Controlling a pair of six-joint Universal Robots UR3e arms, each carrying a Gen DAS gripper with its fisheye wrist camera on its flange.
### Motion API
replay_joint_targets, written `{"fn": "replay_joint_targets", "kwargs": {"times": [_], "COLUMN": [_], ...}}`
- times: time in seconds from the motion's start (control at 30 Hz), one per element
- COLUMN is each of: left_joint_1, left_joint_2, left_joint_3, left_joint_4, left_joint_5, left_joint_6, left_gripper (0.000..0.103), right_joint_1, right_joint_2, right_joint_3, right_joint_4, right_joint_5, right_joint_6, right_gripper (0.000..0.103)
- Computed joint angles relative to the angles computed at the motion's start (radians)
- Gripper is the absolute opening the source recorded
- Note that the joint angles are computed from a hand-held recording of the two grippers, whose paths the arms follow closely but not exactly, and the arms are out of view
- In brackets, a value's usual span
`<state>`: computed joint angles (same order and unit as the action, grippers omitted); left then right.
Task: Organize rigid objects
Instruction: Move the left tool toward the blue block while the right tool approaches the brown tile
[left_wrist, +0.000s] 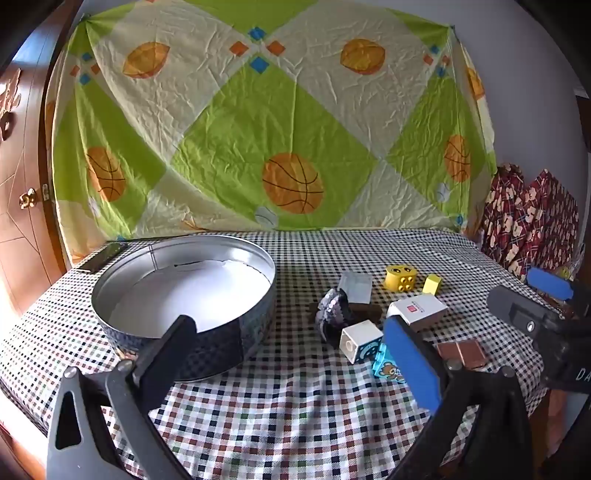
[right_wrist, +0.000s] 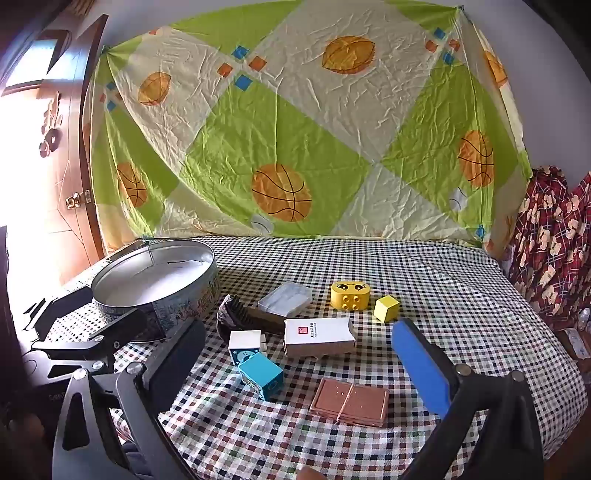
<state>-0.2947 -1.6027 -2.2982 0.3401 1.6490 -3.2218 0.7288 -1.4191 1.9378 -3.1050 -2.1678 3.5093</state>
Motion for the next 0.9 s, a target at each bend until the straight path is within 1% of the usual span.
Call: {"fn": "replay_joint_targets", "kwargs": {"times": [0.1, 0.13, 0.17, 0.2, 0.23, 0.27, 0.3, 0.47, 0.9], "left_joint_1": [-0.01, -0.009, -0.025, -0.011, -0.024, -0.033, -0.011, 0.002, -0.022], "left_joint_2": [-0.001, 0.001, -0.02, -0.009, -0.026, -0.035, -0.03, -0.03, -0.045], "left_joint_3": [-0.002, -0.028, -0.012, -0.005, 0.015, 0.019, -0.001, -0.004, 0.015], "left_joint_4": [0.004, 0.049, 0.04, 0.005, -0.01, -0.005, 0.012, 0.007, -0.003], "left_joint_5": [0.017, 0.017, 0.037, 0.02, 0.037, 0.049, 0.026, 0.017, 0.046], "left_joint_6": [0.006, 0.0, 0.003, 0.003, 0.0, -0.001, 0.0, -0.003, 0.006], "left_gripper": [0.103, 0.103, 0.103, 0.103, 0.103, 0.103, 0.103, 0.103, 0.103], "right_joint_1": [0.0, 0.0, -0.002, -0.002, -0.009, -0.007, 0.001, -0.003, -0.013], "right_joint_2": [0.0, -0.001, -0.003, -0.005, -0.001, -0.002, -0.001, -0.008, -0.028], "right_joint_3": [-0.004, -0.005, 0.011, 0.015, 0.01, 0.011, 0.008, 0.011, 0.045], "right_joint_4": [0.006, 0.011, -0.003, -0.003, 0.002, 0.003, 0.008, 0.016, 0.003], "right_joint_5": [-0.003, -0.002, 0.003, 0.003, 0.013, 0.012, 0.004, 0.012, 0.033], "right_joint_6": [0.001, 0.001, 0.003, 0.004, 0.001, 0.002, 0.007, 0.012, 0.031], "right_gripper": [0.102, 0.102, 0.102, 0.102, 0.102, 0.102, 0.102, 0.102, 0.102]}}
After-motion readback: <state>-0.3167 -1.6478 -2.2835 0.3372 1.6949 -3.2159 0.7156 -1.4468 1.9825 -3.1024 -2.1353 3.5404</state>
